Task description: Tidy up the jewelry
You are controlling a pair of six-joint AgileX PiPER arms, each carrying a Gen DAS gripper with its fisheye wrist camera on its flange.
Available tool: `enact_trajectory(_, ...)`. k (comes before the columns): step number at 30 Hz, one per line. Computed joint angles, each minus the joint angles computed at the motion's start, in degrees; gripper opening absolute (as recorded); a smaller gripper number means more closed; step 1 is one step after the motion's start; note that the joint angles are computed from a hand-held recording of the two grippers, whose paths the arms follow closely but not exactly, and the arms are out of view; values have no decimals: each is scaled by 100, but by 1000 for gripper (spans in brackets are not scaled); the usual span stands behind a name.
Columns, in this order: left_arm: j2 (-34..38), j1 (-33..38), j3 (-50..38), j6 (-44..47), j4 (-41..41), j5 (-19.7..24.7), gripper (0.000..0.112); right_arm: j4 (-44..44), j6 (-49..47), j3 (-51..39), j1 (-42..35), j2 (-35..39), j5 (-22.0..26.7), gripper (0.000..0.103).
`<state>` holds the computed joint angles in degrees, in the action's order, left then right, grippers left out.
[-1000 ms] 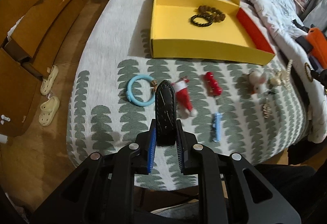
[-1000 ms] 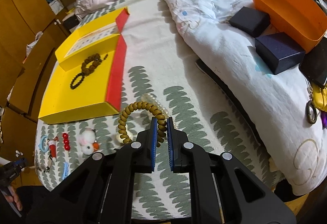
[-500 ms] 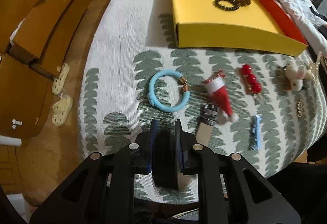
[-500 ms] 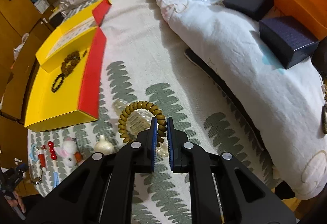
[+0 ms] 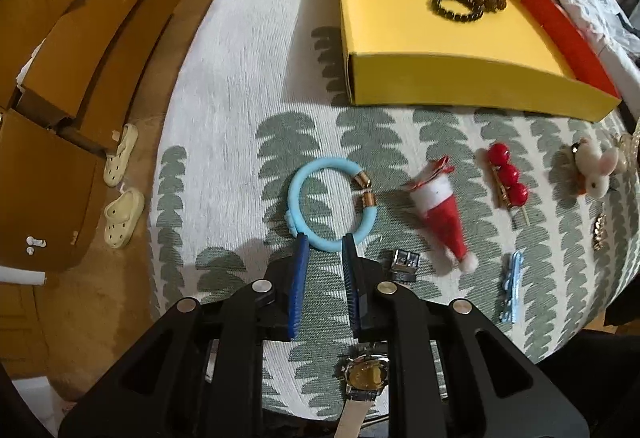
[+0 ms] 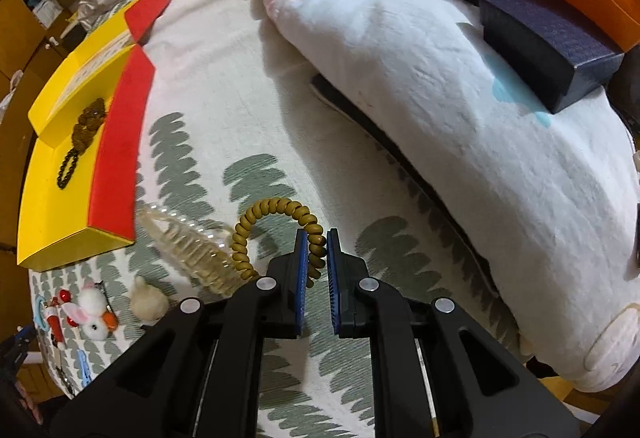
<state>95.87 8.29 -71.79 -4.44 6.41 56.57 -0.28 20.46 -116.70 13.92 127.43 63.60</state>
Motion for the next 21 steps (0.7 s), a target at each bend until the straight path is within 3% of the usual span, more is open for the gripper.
enact_trajectory(11, -374, -69, -193, 2, -186, 19, 18, -164, 107, -200, -38, 251, 227, 11)
enact_trajectory(21, -238, -26, -652, 177, -519, 163, 18, -421, 195, -496, 23, 453, 468, 15)
